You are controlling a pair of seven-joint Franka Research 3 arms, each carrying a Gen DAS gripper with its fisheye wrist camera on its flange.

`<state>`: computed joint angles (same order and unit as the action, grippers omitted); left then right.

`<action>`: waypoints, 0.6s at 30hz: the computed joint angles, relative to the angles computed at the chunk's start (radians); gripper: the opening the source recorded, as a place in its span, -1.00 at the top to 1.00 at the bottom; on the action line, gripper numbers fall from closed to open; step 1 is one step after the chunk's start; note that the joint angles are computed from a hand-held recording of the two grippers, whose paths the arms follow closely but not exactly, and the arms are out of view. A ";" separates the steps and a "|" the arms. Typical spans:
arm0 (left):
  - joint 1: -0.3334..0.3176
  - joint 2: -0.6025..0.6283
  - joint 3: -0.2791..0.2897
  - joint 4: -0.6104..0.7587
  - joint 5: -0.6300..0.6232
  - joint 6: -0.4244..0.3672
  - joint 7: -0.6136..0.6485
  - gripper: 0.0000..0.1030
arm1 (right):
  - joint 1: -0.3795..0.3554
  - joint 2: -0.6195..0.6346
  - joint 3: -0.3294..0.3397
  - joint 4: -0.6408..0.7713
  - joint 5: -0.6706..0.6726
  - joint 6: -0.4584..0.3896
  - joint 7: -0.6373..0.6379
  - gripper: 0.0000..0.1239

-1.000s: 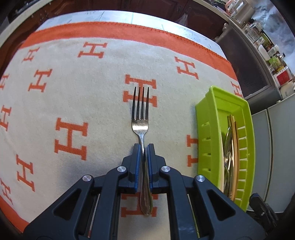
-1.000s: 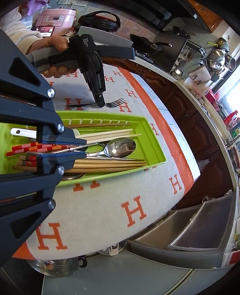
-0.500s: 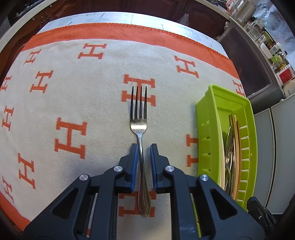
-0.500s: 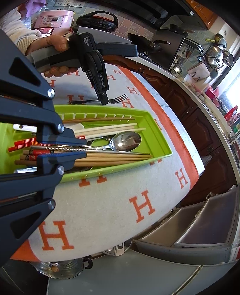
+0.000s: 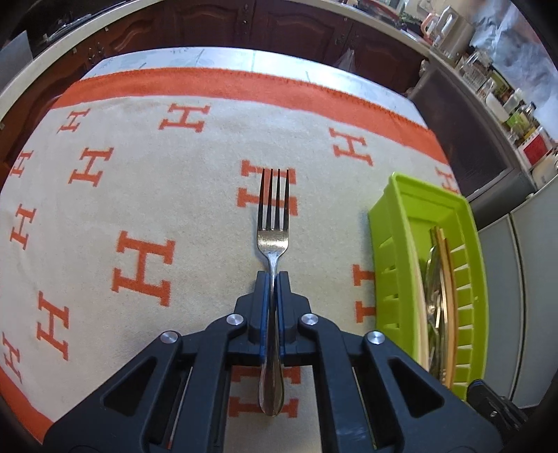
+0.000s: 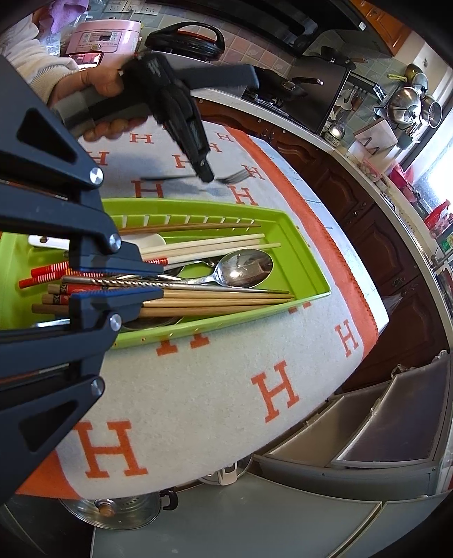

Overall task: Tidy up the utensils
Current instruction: 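Lower the short fork into the green tray with the left tool and open it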

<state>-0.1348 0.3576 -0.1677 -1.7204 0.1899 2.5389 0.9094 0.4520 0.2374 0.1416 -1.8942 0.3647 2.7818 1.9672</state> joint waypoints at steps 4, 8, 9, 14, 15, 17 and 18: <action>0.023 -0.062 -0.016 -0.050 -0.038 0.044 0.037 0.97 | 0.004 -0.005 0.001 -0.002 -0.004 0.004 -0.003 0.90; 0.058 -0.118 -0.048 -0.080 -0.165 0.023 0.126 0.97 | 0.008 -0.012 -0.001 -0.005 -0.014 0.008 0.002 0.90; 0.065 -0.131 -0.056 -0.085 -0.206 0.017 0.150 0.97 | 0.009 -0.014 -0.001 -0.007 -0.016 0.010 0.004 0.90; 0.055 -0.185 -0.073 -0.099 -0.333 0.000 0.253 0.97 | 0.018 -0.029 -0.010 -0.022 -0.046 0.018 0.030 0.90; 0.047 -0.188 -0.077 -0.093 -0.351 -0.006 0.271 0.97 | 0.019 -0.032 -0.010 -0.024 -0.050 0.018 0.036 0.90; 0.032 -0.190 -0.083 -0.083 -0.385 -0.015 0.304 0.96 | 0.020 -0.039 -0.012 -0.033 -0.060 0.021 0.046 0.90; 0.023 -0.184 -0.086 -0.070 -0.396 -0.025 0.318 0.96 | 0.021 -0.044 -0.014 -0.038 -0.067 0.023 0.054 0.90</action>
<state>-0.1114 0.1738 -0.2539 -1.7908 -0.2065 2.5141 1.2271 0.4730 0.1936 0.1275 -1.9326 0.2981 2.8047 2.0217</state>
